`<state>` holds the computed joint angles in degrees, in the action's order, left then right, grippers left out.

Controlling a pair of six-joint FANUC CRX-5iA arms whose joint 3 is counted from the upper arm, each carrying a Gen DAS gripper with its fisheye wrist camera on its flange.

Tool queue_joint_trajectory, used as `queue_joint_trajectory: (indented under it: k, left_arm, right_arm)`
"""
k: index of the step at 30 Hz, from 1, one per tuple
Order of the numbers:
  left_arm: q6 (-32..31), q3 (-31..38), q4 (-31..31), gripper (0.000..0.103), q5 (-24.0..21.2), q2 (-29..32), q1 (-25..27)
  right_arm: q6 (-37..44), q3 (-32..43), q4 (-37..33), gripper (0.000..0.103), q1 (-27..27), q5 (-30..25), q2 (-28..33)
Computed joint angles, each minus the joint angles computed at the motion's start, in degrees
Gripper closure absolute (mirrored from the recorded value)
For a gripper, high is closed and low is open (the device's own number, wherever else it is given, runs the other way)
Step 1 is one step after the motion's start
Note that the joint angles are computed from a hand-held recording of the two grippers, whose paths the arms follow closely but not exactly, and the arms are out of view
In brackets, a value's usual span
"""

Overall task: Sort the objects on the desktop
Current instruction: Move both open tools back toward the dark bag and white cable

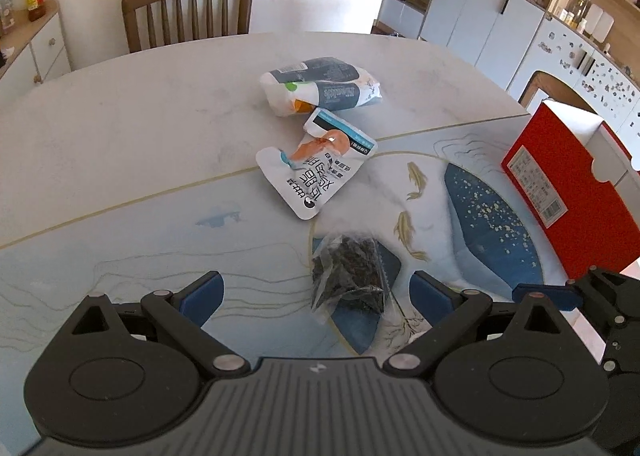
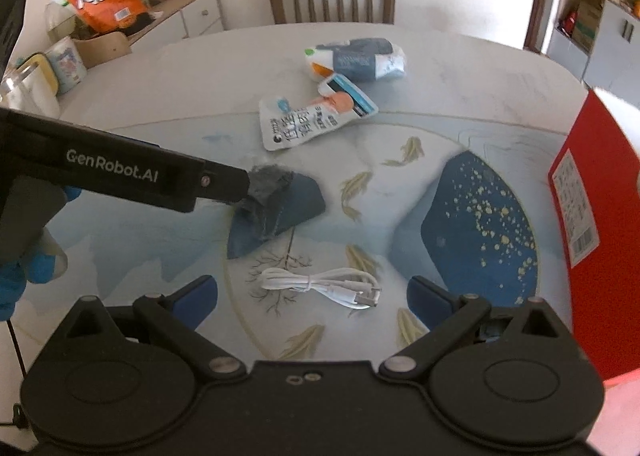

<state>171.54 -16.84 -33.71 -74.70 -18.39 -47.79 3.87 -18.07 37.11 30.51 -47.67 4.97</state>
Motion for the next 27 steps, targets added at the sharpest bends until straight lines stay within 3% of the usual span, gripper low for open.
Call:
queue_joint_trajectory:
  k: [8, 23, 27]
  left_arm:
    - [-2.70, -1.67, 0.27, 0.003, 3.43, 0.49, 2.07]
    - [-3.49, -2.76, -0.84, 0.004, 8.03, 2.14, 3.56]
    - [-3.23, -2.79, -1.39, 0.004, 8.40, 2.40, 3.29]
  right_arm:
    - [-5.18, 0.97, 1.25, 0.001, 0.02, -0.70, 2.36]
    - [-6.52, 1.15, 1.62, 0.002, -0.67, -0.42, 3.65]
    - [-5.36, 1.92, 2.00, 0.009, -0.07, -2.34, 4.32]
